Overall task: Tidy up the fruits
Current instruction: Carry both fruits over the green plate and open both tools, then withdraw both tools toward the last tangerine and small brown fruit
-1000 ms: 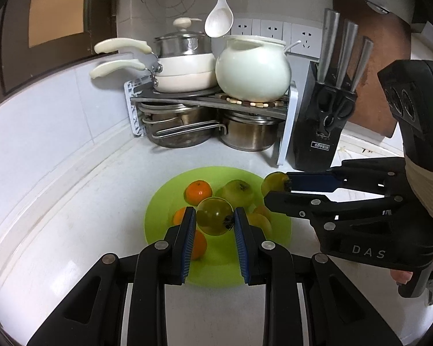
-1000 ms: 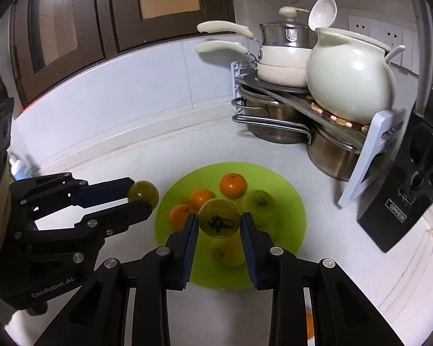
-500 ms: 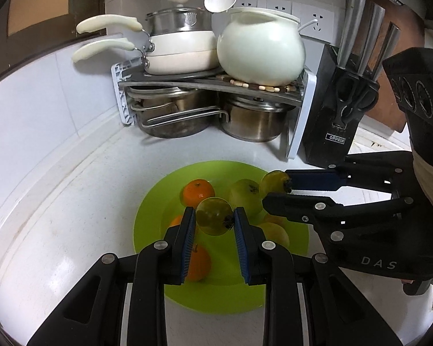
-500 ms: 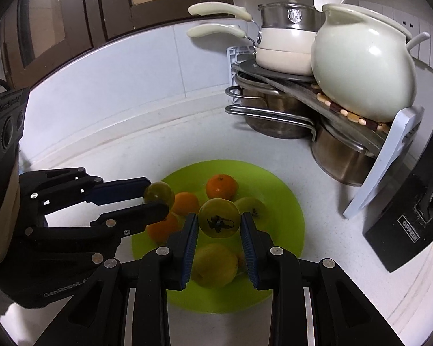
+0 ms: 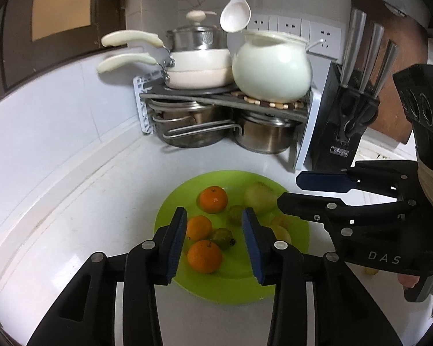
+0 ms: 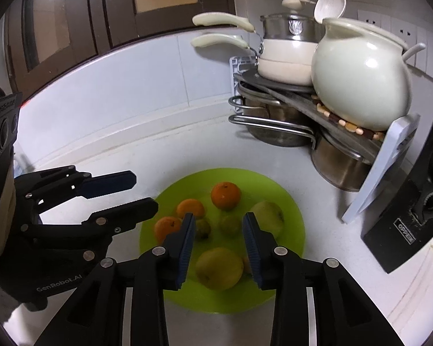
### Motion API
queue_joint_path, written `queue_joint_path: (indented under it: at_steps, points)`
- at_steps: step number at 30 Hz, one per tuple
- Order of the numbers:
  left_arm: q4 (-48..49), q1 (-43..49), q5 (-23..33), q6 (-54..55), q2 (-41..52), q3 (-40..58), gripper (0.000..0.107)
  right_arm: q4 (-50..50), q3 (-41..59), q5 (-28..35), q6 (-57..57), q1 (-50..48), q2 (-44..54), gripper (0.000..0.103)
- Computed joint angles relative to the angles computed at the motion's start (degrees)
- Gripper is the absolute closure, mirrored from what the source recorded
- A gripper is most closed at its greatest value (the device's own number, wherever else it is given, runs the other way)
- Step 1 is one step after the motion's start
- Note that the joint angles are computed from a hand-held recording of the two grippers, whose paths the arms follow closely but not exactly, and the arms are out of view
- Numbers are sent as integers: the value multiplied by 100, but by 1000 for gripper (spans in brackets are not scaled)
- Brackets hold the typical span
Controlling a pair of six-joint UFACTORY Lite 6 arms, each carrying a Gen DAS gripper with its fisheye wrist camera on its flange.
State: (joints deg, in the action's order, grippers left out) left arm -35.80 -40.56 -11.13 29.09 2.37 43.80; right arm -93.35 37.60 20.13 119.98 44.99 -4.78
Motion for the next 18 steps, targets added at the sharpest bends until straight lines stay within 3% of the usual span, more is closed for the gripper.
queue_joint_path:
  at_steps: [6,13,18]
  points:
    - [-1231,-295,-14,945,-876,-487,62,794,-349,885,-392,769,-756,62]
    - [-3307,-919,-274,2839,-1771,-901,52,1770,-695,2478,-695,2042,-1703,54]
    - [-3893,-1366,-503,3337,-2027,-1001,47,2358,-825,3687,-616,2963,-2126,48]
